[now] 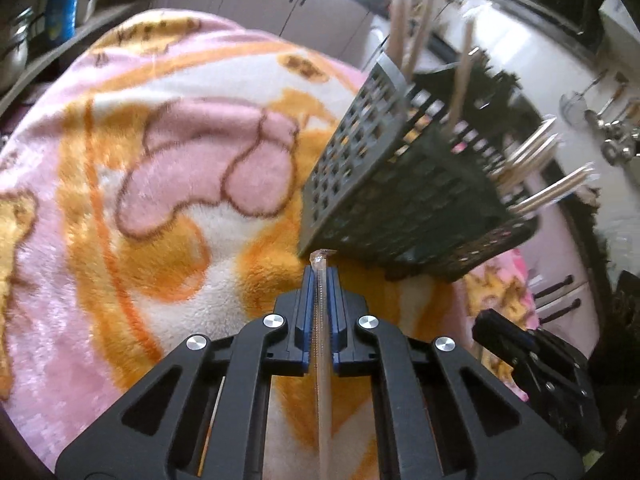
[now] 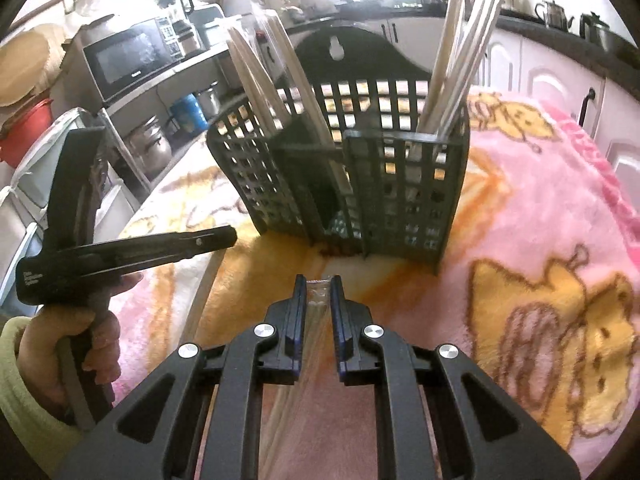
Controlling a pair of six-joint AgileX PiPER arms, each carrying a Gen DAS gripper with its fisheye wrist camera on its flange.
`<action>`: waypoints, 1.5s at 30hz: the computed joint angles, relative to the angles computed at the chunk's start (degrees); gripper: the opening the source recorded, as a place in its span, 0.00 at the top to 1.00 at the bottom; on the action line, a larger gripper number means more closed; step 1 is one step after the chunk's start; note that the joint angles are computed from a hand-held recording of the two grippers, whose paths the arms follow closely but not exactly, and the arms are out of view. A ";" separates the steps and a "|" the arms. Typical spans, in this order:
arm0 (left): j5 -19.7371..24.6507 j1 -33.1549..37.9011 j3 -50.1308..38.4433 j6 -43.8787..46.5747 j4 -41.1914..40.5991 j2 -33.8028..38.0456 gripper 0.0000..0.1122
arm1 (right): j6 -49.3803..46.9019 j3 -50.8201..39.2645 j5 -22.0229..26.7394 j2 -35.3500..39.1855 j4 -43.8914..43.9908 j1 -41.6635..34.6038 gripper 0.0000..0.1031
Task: Organize utensils
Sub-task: 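Lift the chopstick with the left tool and lower it into the caddy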
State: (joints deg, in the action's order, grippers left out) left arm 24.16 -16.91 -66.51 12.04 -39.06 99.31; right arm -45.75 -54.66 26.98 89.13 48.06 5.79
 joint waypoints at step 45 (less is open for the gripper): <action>1.50 -11.77 -30.86 -28.35 36.45 -3.28 0.99 | 1.61 -28.36 9.69 -5.07 4.34 -11.33 0.89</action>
State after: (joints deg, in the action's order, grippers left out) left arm 25.66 -28.68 -97.37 -16.31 -2.62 96.03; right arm -44.14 -83.02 36.67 84.06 52.40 -5.53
